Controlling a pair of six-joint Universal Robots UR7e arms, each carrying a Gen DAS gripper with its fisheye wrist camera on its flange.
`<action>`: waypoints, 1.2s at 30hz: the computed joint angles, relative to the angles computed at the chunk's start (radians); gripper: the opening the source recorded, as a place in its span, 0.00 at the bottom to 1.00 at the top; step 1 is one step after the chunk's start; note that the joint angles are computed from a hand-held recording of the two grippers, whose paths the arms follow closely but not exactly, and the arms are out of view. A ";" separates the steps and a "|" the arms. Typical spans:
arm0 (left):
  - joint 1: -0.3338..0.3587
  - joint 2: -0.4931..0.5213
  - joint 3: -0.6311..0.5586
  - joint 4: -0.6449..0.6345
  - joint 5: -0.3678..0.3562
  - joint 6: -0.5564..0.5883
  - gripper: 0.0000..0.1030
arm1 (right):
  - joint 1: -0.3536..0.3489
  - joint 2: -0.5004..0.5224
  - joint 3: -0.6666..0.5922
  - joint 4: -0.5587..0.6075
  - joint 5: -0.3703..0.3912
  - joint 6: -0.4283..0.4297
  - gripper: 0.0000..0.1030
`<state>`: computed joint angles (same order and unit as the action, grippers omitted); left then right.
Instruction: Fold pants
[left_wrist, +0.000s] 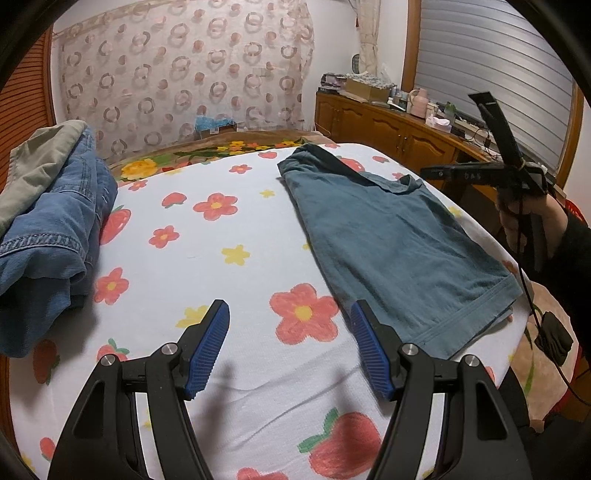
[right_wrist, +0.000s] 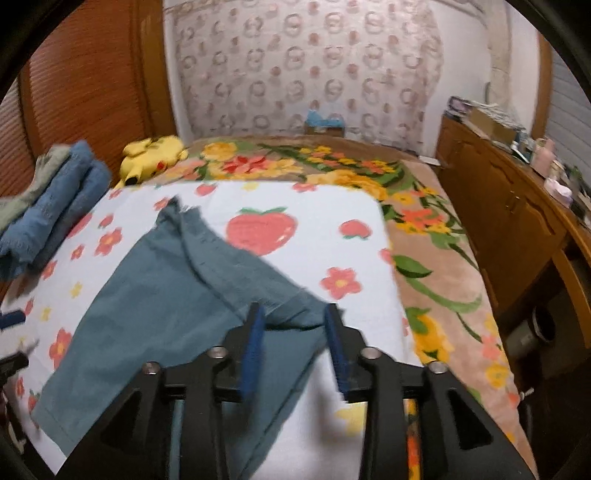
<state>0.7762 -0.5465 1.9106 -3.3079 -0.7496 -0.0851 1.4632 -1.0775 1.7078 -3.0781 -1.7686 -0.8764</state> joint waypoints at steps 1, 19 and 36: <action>0.000 0.001 -0.002 0.001 -0.002 0.001 0.67 | 0.007 0.012 -0.001 -0.009 -0.021 -0.014 0.43; 0.005 0.013 -0.034 0.033 -0.027 -0.004 0.67 | 0.016 0.090 -0.124 0.051 -0.121 -0.143 0.28; 0.005 0.014 -0.037 0.052 -0.033 -0.013 0.67 | -0.021 0.060 -0.112 -0.017 -0.074 0.017 0.16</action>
